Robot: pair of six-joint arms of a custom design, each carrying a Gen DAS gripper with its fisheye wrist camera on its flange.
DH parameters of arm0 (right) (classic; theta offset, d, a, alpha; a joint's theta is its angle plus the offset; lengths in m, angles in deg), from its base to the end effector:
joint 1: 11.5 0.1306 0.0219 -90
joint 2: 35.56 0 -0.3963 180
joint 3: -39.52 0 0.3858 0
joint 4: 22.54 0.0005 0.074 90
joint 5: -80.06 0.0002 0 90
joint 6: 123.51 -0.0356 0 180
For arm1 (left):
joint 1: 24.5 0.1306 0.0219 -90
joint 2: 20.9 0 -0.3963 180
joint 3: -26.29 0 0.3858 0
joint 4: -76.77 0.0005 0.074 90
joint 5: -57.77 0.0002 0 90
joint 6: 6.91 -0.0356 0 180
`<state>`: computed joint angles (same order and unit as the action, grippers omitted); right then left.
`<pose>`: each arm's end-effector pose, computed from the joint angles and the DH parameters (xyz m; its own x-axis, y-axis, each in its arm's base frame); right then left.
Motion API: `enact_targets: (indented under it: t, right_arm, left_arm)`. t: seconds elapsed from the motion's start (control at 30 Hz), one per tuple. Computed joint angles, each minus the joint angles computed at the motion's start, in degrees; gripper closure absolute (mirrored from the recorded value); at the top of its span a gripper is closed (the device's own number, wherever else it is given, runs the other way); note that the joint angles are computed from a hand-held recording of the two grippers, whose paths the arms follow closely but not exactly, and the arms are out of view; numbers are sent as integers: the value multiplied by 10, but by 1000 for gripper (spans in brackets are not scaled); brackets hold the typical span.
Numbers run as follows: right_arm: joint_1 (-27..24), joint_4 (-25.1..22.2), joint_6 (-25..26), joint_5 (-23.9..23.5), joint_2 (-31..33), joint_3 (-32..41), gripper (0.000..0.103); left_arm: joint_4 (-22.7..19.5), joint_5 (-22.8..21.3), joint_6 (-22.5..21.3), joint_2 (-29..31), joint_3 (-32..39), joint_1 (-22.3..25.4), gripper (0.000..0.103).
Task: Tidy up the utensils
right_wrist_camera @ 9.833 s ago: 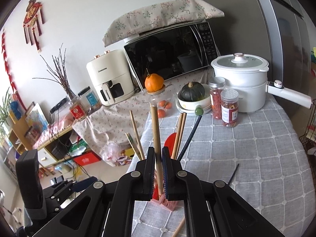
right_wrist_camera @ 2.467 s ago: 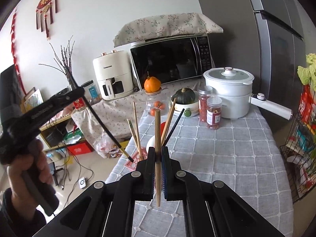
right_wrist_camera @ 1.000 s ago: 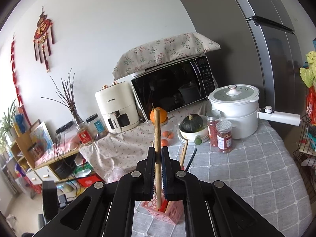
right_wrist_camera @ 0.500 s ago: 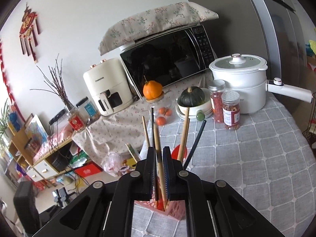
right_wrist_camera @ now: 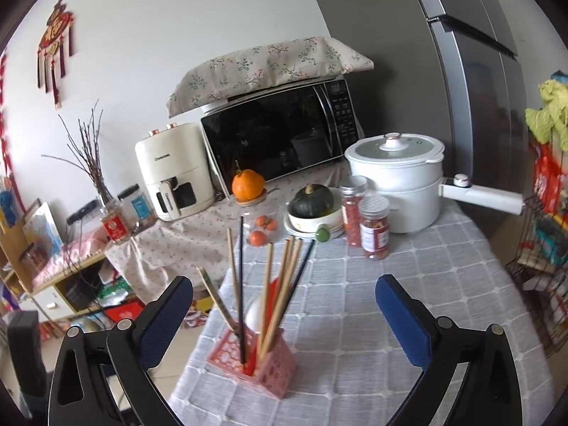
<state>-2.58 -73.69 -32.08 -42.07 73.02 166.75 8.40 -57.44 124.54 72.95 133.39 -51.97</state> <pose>0.5913 0.1115 0.5735 -0.5163 -0.1024 -0.8503 -0.5875 0.7647 0.2646 0.4367 -0.2105 0.5272 -0.6788 -0.3221 -0.6599 -0.3310 0.9364 -0.1167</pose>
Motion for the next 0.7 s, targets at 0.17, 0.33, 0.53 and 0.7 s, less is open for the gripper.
enact_targets:
  t: [0.17,0.33,0.53,0.7]
  right_arm:
    - [-23,-31,41,20,-8,-2,0]
    - [-41,-59,77,62,-32,-18,0]
    - [-64,-74,120,93,-77,-68,0]
    - [-76,-84,134,101,-103,-98,0]
  left_arm:
    - [-10,-36,-5,9,21,-20,1]
    - [-11,-53,13,14,38,-36,1]
    - [1,-66,31,21,51,-58,1]
    - [-6,-79,43,35,71,-73,1]
